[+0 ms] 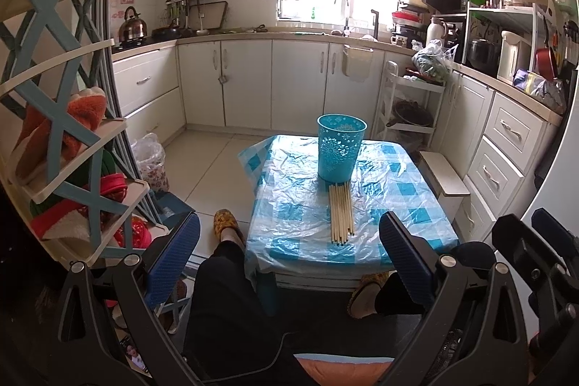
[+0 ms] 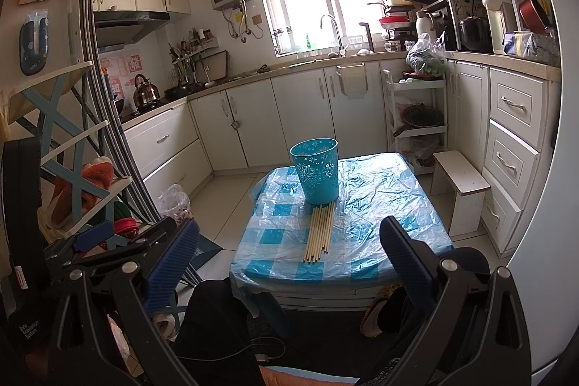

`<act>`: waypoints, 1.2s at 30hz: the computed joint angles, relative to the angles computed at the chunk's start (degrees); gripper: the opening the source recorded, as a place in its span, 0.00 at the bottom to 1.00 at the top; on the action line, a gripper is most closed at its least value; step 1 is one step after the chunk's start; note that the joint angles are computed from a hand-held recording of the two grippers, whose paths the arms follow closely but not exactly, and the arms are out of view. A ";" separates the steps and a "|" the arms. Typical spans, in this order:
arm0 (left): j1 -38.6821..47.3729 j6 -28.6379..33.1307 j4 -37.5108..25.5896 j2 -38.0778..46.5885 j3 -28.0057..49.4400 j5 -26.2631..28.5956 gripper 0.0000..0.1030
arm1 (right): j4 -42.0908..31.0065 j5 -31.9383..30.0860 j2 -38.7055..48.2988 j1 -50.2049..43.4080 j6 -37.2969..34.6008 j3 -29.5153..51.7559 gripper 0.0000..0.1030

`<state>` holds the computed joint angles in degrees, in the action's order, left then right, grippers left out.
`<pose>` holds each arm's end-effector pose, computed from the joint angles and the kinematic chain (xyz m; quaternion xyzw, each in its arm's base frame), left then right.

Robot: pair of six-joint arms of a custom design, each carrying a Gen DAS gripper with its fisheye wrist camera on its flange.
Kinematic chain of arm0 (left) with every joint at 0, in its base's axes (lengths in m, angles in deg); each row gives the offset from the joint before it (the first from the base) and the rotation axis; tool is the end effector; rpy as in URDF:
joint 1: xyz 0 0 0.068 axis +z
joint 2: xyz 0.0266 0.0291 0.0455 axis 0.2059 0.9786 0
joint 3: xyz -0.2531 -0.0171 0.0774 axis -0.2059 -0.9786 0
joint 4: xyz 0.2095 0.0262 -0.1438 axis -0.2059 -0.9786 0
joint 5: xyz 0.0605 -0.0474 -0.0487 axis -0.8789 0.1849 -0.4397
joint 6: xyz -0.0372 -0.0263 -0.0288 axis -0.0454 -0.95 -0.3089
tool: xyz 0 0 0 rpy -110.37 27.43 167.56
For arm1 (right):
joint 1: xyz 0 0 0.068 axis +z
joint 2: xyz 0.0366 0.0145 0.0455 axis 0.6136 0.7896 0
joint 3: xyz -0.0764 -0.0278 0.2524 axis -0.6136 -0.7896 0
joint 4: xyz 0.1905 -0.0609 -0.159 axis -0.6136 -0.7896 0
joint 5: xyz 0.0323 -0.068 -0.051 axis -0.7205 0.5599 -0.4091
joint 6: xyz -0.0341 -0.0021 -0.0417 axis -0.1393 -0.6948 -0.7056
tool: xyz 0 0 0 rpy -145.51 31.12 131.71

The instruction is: Organize utensils

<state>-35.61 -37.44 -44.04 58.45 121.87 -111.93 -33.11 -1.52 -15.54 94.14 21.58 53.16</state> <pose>0.1850 -0.1666 0.4058 -0.0518 0.8705 0.0067 0.4894 0.1377 0.1670 0.4108 -0.0063 0.8360 0.1318 0.5326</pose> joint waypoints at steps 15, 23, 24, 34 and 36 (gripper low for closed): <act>6.28 3.00 3.88 1.36 -2.40 5.86 0.93 | 0.65 -4.54 3.61 -3.73 -1.23 1.33 0.93; 22.05 8.49 11.23 10.41 -3.11 22.87 0.93 | 6.49 -21.60 16.41 -19.70 -3.21 1.78 0.93; 23.02 8.94 11.89 11.97 -2.62 23.26 0.93 | 7.79 -23.83 20.27 -21.92 -4.28 2.60 0.93; 29.23 11.96 13.31 30.64 10.81 27.32 0.93 | 7.73 -37.12 57.04 -31.78 -6.52 26.59 0.25; 29.67 12.17 12.54 34.31 14.34 27.97 0.93 | 6.25 -38.03 62.29 -33.02 -6.67 32.41 0.21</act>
<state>-5.94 -25.27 -31.51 92.76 136.20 -83.96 -26.86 -39.54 46.75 61.12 14.91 85.58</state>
